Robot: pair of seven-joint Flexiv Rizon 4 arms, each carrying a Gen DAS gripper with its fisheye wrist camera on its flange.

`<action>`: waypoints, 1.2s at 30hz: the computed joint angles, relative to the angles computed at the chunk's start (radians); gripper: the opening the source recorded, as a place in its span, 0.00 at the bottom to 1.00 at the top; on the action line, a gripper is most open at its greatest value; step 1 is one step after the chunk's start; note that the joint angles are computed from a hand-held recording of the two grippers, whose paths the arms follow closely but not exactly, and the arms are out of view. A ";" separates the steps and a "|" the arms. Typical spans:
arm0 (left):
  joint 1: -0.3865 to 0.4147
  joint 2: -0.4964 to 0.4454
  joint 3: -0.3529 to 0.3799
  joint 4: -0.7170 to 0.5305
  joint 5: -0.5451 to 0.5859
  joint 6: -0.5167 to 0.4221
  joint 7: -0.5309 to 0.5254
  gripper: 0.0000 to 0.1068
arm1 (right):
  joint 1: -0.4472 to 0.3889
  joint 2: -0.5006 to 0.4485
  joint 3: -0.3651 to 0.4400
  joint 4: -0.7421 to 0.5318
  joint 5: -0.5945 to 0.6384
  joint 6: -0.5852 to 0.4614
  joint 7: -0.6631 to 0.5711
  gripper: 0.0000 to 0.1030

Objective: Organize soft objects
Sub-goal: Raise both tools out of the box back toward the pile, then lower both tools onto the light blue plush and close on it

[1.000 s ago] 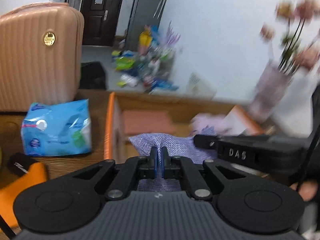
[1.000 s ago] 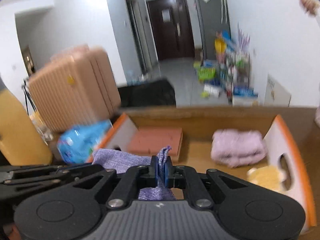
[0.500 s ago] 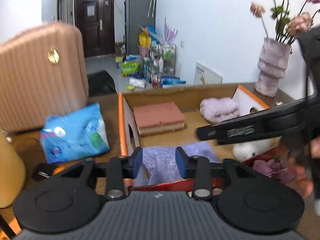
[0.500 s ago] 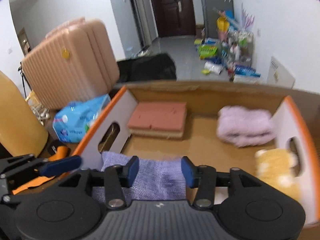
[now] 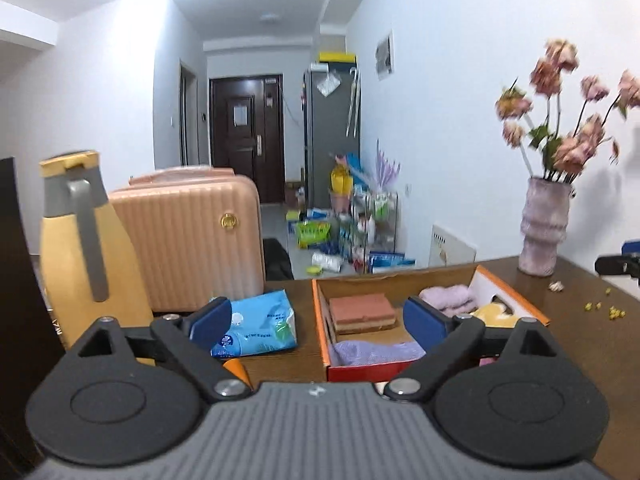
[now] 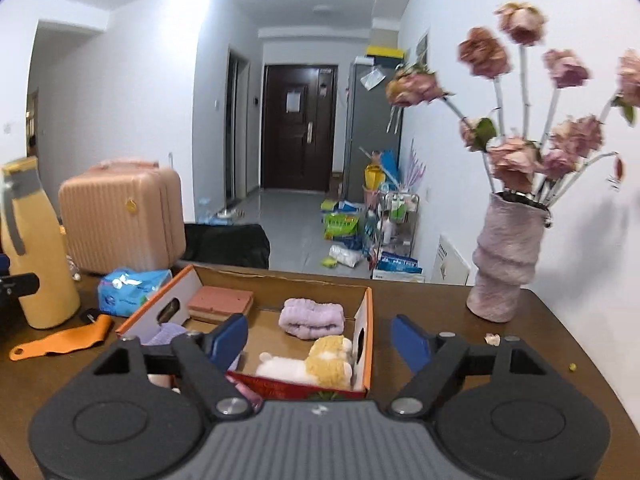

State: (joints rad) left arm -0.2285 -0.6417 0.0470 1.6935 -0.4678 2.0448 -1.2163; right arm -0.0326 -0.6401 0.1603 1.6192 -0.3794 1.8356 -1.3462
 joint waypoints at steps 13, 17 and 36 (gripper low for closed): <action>-0.074 0.183 -0.065 0.549 0.035 0.413 -0.133 0.96 | 0.195 0.212 -0.107 0.627 0.287 0.556 -0.178 0.87; -0.117 0.213 -0.093 0.700 -0.034 0.475 -0.213 0.96 | 0.220 0.223 -0.069 0.788 0.353 0.686 -0.179 0.88; -0.066 0.177 -0.084 0.647 0.086 0.367 -0.274 0.96 | 0.261 0.188 -0.078 0.788 0.321 0.610 -0.060 0.87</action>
